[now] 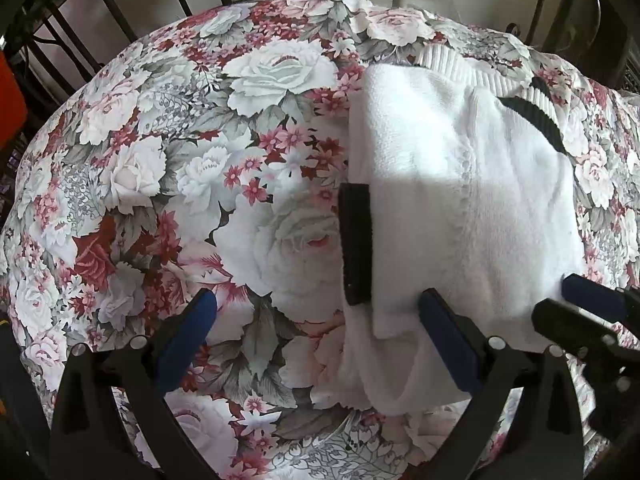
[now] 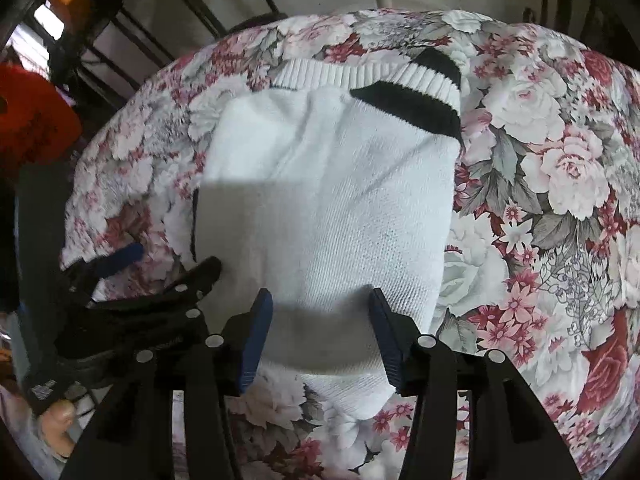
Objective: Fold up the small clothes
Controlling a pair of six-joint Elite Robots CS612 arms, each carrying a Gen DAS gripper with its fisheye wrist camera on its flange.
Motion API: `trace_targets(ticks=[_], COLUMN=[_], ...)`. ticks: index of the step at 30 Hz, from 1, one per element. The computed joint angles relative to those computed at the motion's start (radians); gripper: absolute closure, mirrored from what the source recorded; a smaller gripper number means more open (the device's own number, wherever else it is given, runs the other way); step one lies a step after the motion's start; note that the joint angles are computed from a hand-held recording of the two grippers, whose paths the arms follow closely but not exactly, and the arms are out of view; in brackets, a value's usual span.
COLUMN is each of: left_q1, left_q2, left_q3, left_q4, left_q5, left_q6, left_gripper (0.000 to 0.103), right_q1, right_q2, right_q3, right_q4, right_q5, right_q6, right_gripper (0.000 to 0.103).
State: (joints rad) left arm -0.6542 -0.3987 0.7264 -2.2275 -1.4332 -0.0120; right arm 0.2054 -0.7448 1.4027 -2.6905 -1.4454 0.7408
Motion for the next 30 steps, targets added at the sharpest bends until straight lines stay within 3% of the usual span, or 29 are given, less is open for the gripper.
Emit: trace_targets(ticks=[4,9,18,23,30], left_q1=[0.000,-0.001,0.000,0.005,0.000], left_q2=[-0.010,-0.021,0.003,0.024,0.045], left_q3=[0.003,0.016,-0.029,-0.073,-0.104], left_q4=[-0.005,-0.039,-0.003,0.023,0.043], left_q5=[-0.013,-0.025,-0.049,-0.095,-0.090], left_q6=[-0.005,0.001,-0.006,-0.023,-0.011], left_gripper=[0.004,0.004,0.004,0.004,0.004], right_q1=[-0.007,-0.017,-0.043,-0.050,-0.063], right_q2=[-0.011,-0.020,-0.024,-0.025,-0.028], right_q3=[0.023,0.053,0.116,0.143,0.193], right_q4=[-0.041,-0.115,-0.249,-0.299,-0.374], right_q5=[-0.003,-0.001,0.024,0.034,0.052], right_q6=[0.034,0.077,0.200,0.209,0.208], right_gripper=[0.050,0.033,0.024,0.021,0.019])
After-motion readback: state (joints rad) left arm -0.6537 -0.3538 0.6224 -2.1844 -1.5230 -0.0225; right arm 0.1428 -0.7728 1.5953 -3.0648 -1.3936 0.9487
